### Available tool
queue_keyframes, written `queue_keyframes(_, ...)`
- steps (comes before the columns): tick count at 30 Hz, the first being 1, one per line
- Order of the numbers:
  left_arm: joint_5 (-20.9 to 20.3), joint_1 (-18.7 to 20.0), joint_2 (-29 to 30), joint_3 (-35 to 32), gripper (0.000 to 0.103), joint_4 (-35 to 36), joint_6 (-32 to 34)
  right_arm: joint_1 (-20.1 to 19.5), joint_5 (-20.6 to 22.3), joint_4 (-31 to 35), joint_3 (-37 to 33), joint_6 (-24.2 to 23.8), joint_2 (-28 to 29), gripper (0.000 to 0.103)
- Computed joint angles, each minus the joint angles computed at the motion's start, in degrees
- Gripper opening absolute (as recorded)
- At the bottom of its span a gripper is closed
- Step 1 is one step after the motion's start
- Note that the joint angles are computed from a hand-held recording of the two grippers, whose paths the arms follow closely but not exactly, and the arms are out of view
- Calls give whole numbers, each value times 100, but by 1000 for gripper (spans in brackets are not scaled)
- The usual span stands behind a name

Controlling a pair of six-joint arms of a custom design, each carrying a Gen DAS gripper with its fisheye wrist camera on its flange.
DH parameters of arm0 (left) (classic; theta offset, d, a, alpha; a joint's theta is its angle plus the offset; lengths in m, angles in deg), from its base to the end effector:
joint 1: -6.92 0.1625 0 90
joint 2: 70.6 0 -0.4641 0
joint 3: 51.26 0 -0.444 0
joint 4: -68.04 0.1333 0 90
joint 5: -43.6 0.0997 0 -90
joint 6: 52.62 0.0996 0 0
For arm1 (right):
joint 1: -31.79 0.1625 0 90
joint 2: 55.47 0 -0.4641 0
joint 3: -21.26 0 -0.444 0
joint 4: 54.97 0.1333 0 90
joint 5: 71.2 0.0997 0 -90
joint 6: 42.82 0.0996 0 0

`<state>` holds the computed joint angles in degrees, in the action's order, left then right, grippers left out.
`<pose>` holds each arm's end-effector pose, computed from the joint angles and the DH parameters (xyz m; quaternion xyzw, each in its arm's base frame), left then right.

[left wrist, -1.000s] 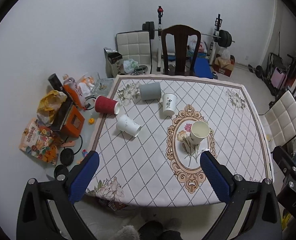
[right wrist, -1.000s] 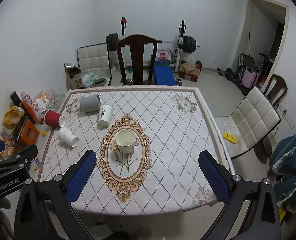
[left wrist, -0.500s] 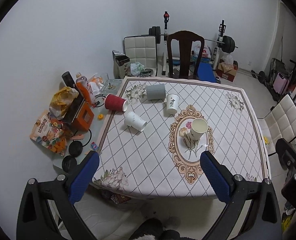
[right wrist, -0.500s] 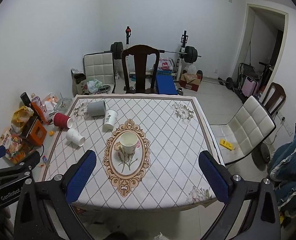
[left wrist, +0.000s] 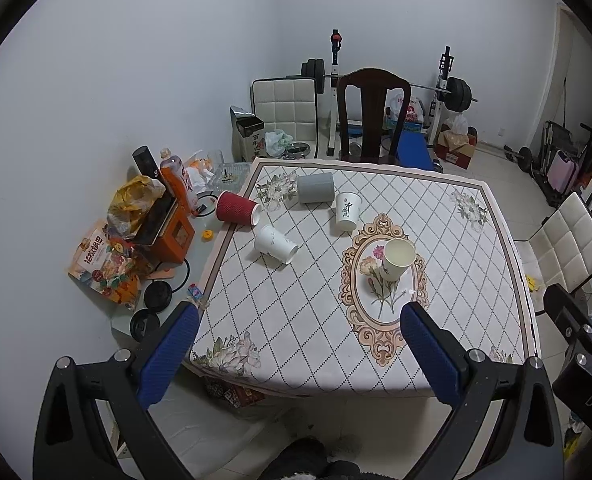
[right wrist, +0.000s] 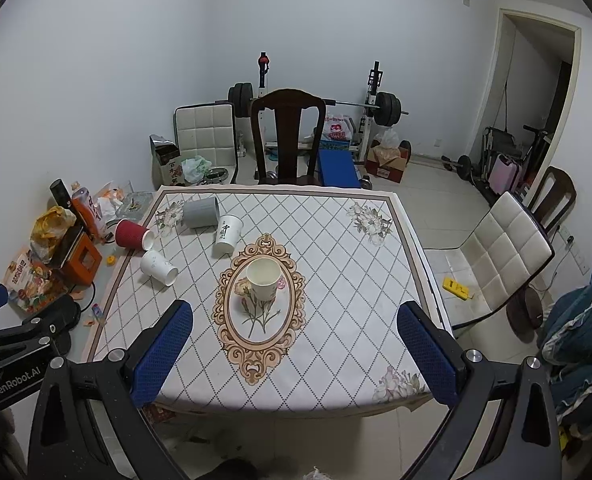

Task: Flip cup upright

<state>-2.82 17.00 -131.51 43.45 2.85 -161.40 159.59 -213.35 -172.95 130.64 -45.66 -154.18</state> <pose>-0.5406 -0.3012 0.1984 -0.0258 0.8295 -0.3572 0.4286 0.3370 -0.3453 0.5104 0.2463 -0.8557 0.2595 0.3739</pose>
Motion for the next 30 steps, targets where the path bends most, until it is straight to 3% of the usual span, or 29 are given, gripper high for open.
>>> queue_keyframes(30, -142, -51, 20, -6, 103, 4, -130, 5, 67, 320, 101, 37, -242, 103)
